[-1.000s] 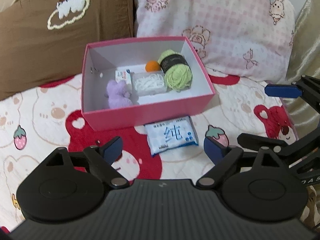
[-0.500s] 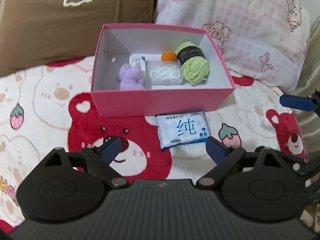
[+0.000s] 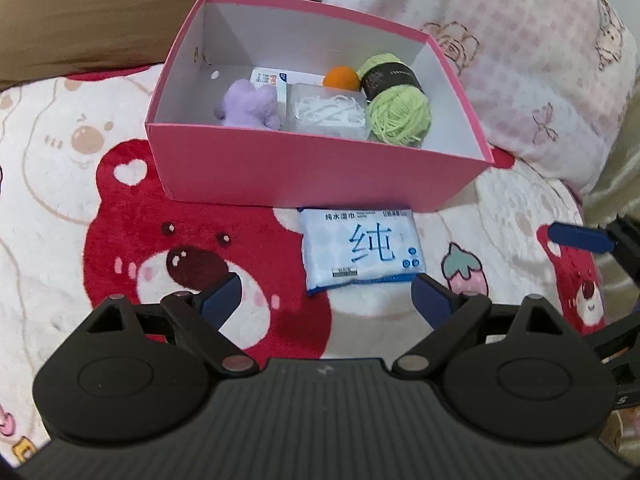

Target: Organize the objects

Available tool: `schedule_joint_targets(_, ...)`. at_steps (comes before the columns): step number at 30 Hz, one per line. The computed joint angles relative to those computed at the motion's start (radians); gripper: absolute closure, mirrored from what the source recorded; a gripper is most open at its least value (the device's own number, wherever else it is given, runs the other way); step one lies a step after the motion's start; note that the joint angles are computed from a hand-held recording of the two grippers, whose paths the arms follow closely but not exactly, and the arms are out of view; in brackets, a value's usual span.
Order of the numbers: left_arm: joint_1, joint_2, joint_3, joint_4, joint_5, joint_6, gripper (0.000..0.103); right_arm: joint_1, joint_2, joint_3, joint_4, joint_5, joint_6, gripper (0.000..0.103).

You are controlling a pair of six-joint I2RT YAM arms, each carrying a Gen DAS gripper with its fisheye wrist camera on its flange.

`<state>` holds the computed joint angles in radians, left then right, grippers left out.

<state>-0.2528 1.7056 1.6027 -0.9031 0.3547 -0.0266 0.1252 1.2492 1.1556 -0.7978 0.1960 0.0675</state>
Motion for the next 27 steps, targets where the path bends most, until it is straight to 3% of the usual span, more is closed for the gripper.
schedule_joint_targets(6,0.002,0.022,-0.052,0.063,0.033,-0.011,0.012,-0.052,0.001,-0.108,0.148,-0.02,-0.001,0.007)
schedule_joint_targets(11,-0.01,0.073,-0.041,0.068,-0.026,-0.028,0.012,-0.152,0.037,-0.137,0.245,-0.09,0.043,0.008)
schedule_joint_targets(15,-0.015,0.092,-0.047,0.11,-0.056,-0.024,0.012,-0.231,0.1,-0.09,0.202,-0.218,0.133,0.012)
schedule_joint_targets(21,-0.009,0.131,-0.026,0.127,-0.017,0.012,0.015,-0.238,0.156,-0.091,0.233,-0.255,0.187,0.016)
schedule_joint_targets(27,0.02,0.145,-0.03,0.151,0.055,-0.004,0.015,-0.249,0.208,-0.047,0.209,-0.288,0.17,0.027)
